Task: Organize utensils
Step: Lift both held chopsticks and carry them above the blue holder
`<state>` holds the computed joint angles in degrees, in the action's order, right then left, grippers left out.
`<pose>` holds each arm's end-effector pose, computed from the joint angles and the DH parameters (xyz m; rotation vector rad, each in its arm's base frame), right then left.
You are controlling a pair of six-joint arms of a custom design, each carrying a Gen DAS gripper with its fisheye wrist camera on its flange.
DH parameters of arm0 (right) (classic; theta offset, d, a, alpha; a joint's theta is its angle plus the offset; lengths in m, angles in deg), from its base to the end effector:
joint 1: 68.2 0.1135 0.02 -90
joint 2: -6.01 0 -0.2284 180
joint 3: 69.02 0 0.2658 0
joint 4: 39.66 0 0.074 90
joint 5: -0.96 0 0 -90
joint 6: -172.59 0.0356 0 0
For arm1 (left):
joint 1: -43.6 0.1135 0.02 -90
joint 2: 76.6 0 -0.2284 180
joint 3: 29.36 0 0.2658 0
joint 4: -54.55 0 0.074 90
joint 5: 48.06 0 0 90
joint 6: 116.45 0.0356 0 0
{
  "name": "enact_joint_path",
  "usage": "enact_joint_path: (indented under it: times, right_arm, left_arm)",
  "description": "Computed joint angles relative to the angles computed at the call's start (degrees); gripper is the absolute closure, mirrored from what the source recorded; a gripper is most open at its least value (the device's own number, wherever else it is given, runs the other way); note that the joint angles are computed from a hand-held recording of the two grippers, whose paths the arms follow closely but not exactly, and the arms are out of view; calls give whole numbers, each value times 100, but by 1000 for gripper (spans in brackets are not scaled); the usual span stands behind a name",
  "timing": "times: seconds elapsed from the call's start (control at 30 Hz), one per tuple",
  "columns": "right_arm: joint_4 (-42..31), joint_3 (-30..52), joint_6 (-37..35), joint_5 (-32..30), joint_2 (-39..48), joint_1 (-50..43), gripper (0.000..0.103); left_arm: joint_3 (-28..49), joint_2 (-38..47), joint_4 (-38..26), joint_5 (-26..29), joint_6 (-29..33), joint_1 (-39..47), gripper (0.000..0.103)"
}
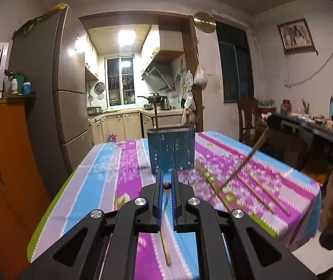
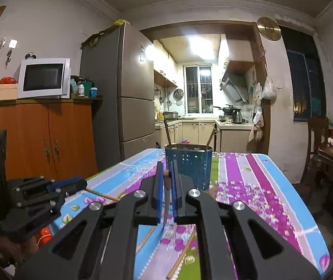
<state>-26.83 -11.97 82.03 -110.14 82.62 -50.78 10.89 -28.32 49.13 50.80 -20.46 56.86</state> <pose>0.3053 0.1092 0.2341 -0.5390 1.6211 0.5301 0.2323 0.0491 0.2215 -0.0043 1.8038 0.1000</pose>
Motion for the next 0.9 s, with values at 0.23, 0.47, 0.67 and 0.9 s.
enact_joint_path:
  times: [0.23, 0.47, 0.67, 0.9]
  right_arm:
    - [-324, 834, 85, -380, 552, -110, 98]
    - [-467, 1199, 120, -495, 795, -175, 98]
    - [-510, 1394, 139, -493, 899, -156, 98]
    - [-599, 1583, 129, -531, 1007, -151, 98]
  left_arm:
    - [956, 655, -181, 257, -93, 122, 96]
    - [1756, 1233, -587, 509, -255, 211, 96]
    - [1965, 1319, -585, 435, -243, 158, 96]
    - [2324, 1475, -860, 693, -424, 261, 96]
